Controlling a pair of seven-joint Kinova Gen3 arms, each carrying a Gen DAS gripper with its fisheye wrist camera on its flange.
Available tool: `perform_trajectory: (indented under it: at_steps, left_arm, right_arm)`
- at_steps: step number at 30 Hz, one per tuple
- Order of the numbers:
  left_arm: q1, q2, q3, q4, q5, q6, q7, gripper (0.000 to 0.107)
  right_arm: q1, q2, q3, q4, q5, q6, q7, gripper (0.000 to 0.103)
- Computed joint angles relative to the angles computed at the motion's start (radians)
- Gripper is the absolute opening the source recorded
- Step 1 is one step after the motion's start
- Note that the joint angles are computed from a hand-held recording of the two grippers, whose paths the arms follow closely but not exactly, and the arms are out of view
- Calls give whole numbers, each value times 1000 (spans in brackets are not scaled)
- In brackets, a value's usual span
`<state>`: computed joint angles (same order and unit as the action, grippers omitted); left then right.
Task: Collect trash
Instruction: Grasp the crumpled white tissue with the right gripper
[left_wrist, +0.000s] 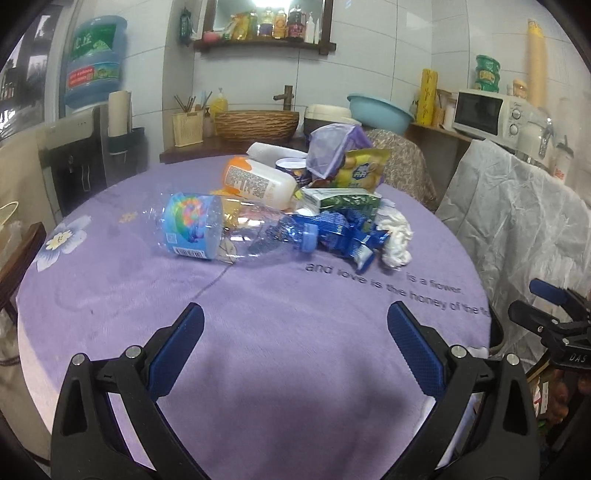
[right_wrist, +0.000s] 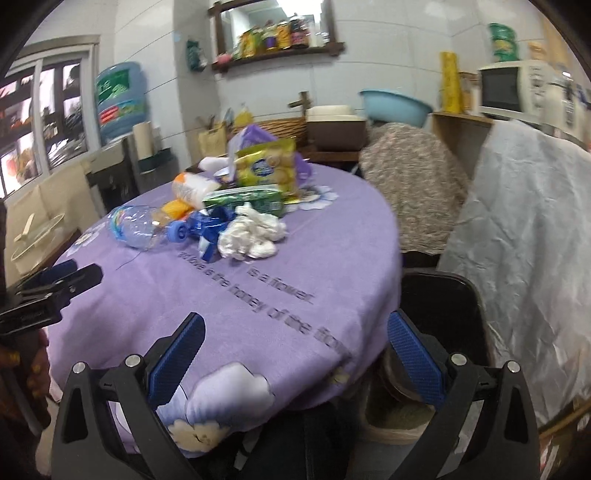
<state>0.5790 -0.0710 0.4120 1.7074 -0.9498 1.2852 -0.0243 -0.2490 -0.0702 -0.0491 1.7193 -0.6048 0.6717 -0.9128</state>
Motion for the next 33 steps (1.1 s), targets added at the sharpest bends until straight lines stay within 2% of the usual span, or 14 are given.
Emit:
perform_trajectory:
  at_steps: [3, 5, 11, 13, 16, 19, 22, 23, 25, 29, 33]
  left_arm:
    - [-52, -29, -62, -3, 76, -67, -103, 98]
    - [-92, -49, -82, -1, 104, -98, -159, 98]
    - [-202, -105, -132, 7, 189, -171, -307, 98]
    - [-234, -126, -149, 21, 234, -211, -311, 98]
    - [-275, -157, -164, 57, 292, -284, -305, 98]
    - [-308, -170, -159, 73, 335, -319, -314, 98]
    - [-344, -173, -140, 76, 353, -330, -330, 98]
    - [-355, -176, -139, 77, 364, -340, -340, 98]
    - [-379, -180, -133, 74, 377, -355, -357, 98]
    - [-437, -177, -92, 47, 360, -338, -387, 95]
    - [-484, -182, -72, 27, 333, -322, -383, 95]
  right_arm:
    - [-12, 86, -22, -124, 35, 94, -3, 98]
    - [-24, 126, -51, -183, 104, 111, -40, 98]
    - [-49, 274, -108, -386, 233, 198, -50, 98]
    - [-74, 330, -103, -462, 290, 233, -94, 97]
    - [-98, 401, -108, -564, 349, 296, -128, 89]
    - [-82, 438, -128, -612, 338, 344, -111, 84]
    - [-70, 463, -137, -645, 316, 388, -106, 75]
    - [-69, 471, -141, -655, 311, 402, -100, 69]
    - [-77, 467, -139, -644, 318, 388, -99, 65]
    - [-77, 453, -135, -629, 323, 376, -96, 44]
    - [-38, 461, -144, -637, 269, 408, -84, 24]
